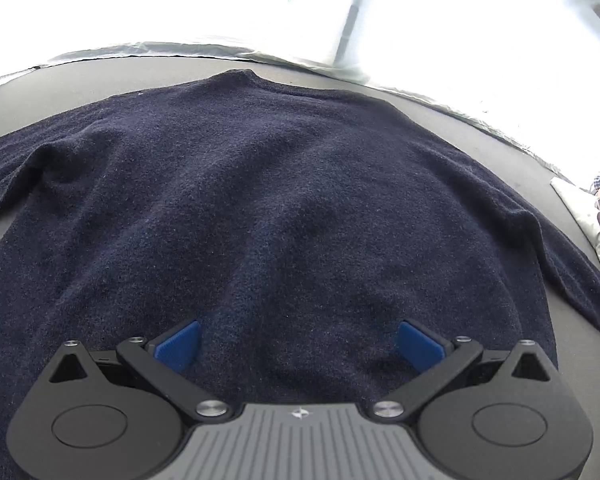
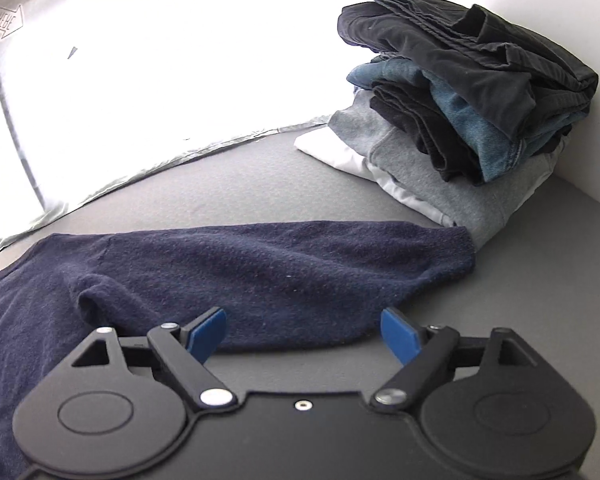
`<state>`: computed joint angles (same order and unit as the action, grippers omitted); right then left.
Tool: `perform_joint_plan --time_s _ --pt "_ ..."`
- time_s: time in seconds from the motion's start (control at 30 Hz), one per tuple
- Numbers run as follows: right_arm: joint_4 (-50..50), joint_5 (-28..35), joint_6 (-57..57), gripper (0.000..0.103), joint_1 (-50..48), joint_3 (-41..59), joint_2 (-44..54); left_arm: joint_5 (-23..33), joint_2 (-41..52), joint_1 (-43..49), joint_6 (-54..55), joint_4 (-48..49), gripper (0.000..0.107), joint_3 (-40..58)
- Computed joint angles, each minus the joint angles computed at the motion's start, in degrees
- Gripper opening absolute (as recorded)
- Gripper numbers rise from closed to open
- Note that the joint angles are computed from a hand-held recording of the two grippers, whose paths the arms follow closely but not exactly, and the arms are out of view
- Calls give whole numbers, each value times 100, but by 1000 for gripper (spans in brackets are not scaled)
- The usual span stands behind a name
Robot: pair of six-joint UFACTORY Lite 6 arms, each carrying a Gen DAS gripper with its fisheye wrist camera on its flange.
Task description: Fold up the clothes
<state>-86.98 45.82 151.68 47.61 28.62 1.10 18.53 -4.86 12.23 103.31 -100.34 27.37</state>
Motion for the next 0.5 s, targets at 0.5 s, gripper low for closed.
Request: perform_joint_plan --time_s 0.5 --pt "2143 -477 -3036 102 1822 5458 3903 1921 1333 4580 -1731 3486 103 2638"
